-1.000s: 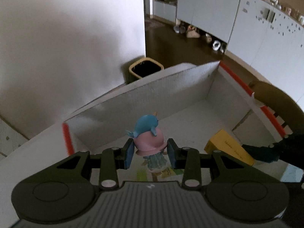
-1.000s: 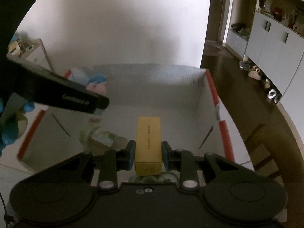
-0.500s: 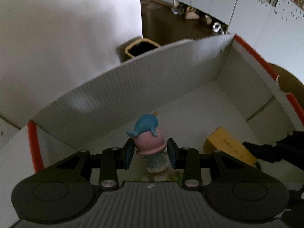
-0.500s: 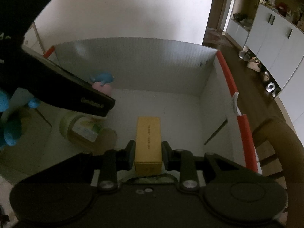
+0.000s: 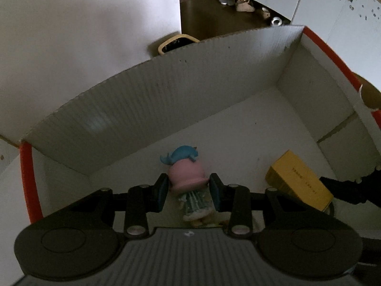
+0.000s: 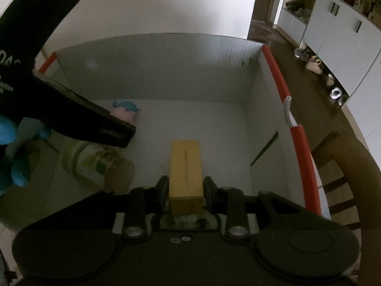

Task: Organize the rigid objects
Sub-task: 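Carry the doll and yellow box into the red box and release both, then withdraw both open tools from the red box back to the table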

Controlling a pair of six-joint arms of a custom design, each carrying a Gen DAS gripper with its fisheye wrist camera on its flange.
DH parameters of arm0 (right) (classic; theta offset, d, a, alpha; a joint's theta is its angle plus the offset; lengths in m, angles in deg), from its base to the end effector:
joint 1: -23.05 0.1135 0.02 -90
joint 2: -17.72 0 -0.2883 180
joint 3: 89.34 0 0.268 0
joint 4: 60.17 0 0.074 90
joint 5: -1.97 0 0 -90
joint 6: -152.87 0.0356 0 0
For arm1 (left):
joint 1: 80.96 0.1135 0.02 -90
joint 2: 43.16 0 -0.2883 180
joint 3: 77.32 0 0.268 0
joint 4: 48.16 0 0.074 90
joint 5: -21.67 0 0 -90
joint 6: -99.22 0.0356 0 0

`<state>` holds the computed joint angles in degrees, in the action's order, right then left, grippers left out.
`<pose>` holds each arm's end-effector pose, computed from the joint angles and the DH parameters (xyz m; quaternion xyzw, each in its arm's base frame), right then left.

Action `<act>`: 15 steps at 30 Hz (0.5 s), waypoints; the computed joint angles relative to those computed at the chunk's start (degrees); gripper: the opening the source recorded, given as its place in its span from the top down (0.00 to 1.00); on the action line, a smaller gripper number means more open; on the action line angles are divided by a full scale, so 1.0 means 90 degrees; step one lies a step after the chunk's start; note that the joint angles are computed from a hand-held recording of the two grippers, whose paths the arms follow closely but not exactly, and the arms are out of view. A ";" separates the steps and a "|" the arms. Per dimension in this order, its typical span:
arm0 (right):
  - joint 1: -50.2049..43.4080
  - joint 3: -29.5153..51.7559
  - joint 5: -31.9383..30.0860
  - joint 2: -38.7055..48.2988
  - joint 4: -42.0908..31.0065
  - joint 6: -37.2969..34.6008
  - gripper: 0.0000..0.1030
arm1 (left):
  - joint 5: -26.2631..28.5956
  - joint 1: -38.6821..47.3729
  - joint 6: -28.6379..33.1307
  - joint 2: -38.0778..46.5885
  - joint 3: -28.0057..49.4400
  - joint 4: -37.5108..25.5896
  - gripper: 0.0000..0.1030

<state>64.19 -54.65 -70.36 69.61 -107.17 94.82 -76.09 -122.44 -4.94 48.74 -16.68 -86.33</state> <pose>0.1163 0.0873 0.1639 -0.0430 0.9628 0.0111 0.2664 0.2257 -0.1931 0.1603 0.2201 0.9568 -0.0243 0.1886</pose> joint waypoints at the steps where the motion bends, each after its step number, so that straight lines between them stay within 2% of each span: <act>1: -0.0022 -0.0002 -0.0033 -0.0042 -0.0014 -0.0006 0.69 | 0.0026 0.0016 -0.0032 -0.0040 0.0002 -0.0026 0.64; 4: -0.0333 -0.0010 -0.0291 -0.0371 -0.0152 -0.0215 0.66 | -0.0038 -0.0018 -0.0109 -0.0284 -0.0077 -0.0124 0.62; 8: -0.0204 0.0060 -0.0262 -0.0794 -0.0536 -0.0127 0.63 | -0.0124 -0.0073 -0.0245 -0.0692 -0.0163 -0.0294 0.51; 15: 0.0407 0.0357 0.0032 -0.1616 -0.1414 0.0462 0.55 | -0.0226 -0.0276 -0.0442 -0.1537 -0.0309 -0.0702 0.51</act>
<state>67.85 -51.44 -70.07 55.07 -119.90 98.97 -78.13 -124.92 -8.91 34.91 -19.46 -92.64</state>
